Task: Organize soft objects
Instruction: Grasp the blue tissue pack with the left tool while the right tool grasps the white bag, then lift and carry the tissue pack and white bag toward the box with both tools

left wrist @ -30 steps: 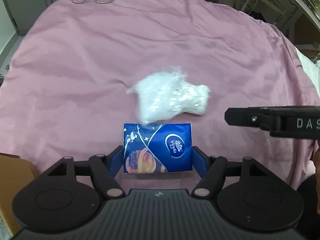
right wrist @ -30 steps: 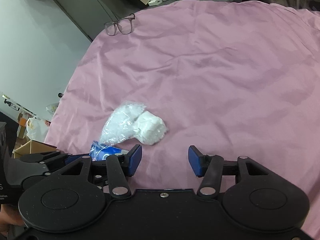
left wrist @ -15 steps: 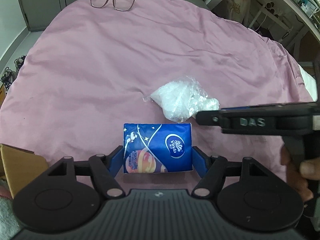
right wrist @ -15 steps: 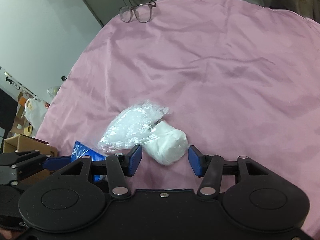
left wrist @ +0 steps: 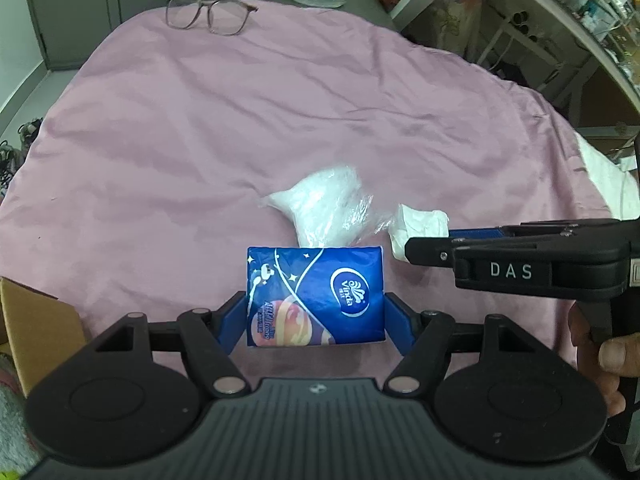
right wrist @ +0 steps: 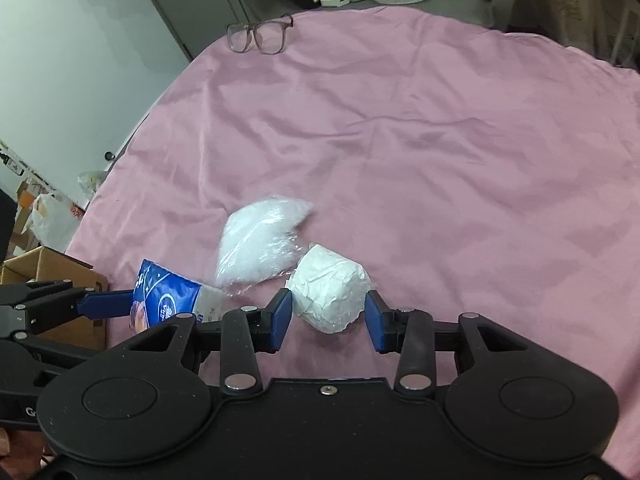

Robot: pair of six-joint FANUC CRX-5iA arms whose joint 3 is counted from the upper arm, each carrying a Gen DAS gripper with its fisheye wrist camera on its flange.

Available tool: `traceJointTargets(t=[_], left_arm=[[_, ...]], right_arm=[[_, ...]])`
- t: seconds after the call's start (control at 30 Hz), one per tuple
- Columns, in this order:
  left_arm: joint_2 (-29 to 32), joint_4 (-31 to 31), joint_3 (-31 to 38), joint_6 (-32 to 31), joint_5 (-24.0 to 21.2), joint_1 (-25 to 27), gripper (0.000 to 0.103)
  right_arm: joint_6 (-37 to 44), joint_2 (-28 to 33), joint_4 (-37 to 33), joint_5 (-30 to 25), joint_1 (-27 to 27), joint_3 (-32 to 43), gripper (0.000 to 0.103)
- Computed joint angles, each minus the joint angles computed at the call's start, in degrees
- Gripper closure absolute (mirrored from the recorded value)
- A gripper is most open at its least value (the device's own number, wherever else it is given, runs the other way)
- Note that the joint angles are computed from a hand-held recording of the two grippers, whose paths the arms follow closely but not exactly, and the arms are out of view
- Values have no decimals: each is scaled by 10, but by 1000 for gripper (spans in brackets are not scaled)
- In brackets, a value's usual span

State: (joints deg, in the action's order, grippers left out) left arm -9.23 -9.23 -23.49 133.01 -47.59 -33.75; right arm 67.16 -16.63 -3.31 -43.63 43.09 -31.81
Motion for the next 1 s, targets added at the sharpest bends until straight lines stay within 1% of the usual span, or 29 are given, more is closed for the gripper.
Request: traceJointTargets(t=[0.17, 0.33, 0.37, 0.43, 0.47, 0.73, 1.0], left_arm=[[-18, -19, 9, 17, -8, -24, 33], [-34, -41, 18, 43, -30, -45, 33], [-38, -48, 20, 49, -38, -51, 33], [-42, -61, 26, 55, -52, -61, 33], [-47, -70, 28, 61, -60, -68, 33], [-105, -105, 14, 107, -95, -96, 33], [-154, -139, 2, 143, -135, -126, 33]], right_arm=[[-49, -45, 35, -19, 24, -19, 64], [-90, -88, 62, -27, 56, -34, 64], [-95, -94, 60, -30, 59, -35, 64], [-91, -106, 32, -38, 57, -27, 64], [-102, -112, 38, -41, 66, -29, 64], [-224, -164, 154, -62, 172, -63, 64], [-323, -190, 225, -78, 255, -83, 64]])
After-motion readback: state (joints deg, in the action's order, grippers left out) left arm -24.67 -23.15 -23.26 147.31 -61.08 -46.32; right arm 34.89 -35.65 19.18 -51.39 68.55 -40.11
